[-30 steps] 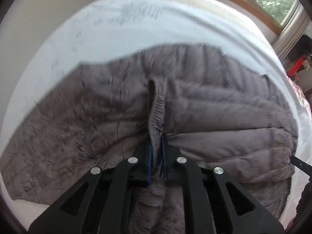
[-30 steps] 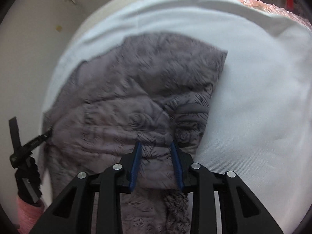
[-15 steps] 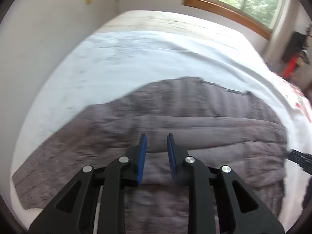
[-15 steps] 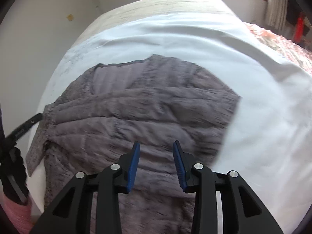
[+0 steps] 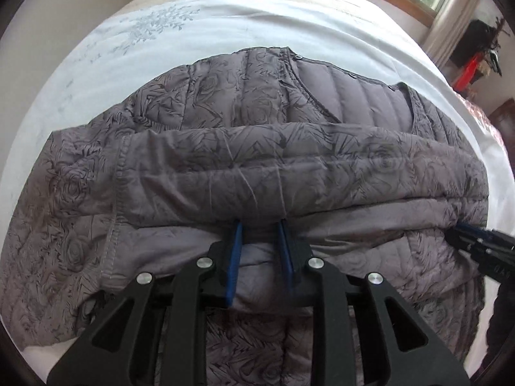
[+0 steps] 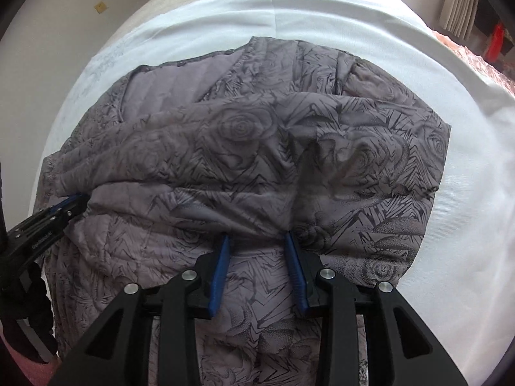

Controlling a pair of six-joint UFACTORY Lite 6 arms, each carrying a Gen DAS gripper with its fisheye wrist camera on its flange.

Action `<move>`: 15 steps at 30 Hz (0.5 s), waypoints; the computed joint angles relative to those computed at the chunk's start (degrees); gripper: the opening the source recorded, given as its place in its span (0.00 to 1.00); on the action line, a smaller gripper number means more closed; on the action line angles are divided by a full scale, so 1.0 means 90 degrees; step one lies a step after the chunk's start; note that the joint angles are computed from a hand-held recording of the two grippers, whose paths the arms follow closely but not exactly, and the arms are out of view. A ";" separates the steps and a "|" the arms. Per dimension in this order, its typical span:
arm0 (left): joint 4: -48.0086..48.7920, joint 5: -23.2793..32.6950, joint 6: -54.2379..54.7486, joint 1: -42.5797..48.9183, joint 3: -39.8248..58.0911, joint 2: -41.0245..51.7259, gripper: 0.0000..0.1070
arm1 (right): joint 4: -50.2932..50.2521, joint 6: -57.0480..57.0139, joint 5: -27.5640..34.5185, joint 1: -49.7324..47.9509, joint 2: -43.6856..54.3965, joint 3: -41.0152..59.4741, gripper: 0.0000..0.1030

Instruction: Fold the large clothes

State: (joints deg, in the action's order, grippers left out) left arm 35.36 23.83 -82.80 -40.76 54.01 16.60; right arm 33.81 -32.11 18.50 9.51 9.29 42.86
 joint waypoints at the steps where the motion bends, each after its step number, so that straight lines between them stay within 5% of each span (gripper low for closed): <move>1: -0.0164 0.0191 0.0103 -0.0029 0.0075 -0.0032 0.21 | 0.0072 -0.0055 0.0166 -0.0107 -0.0153 -0.0033 0.34; 5: 0.0128 0.0823 -0.0274 -0.0488 0.0159 -0.0462 0.20 | 0.0418 -0.0539 0.0637 -0.0410 -0.1254 -0.0600 0.35; 10: -0.0074 0.0567 -0.0373 -0.0676 -0.0109 -0.0410 0.22 | 0.0331 -0.0445 0.0599 -0.0356 -0.1516 -0.1131 0.35; 15: 0.0590 0.0045 -0.1002 -0.0574 -0.0335 -0.0127 0.22 | 0.1722 -0.1924 -0.0007 -0.0426 -0.0917 -0.1324 0.35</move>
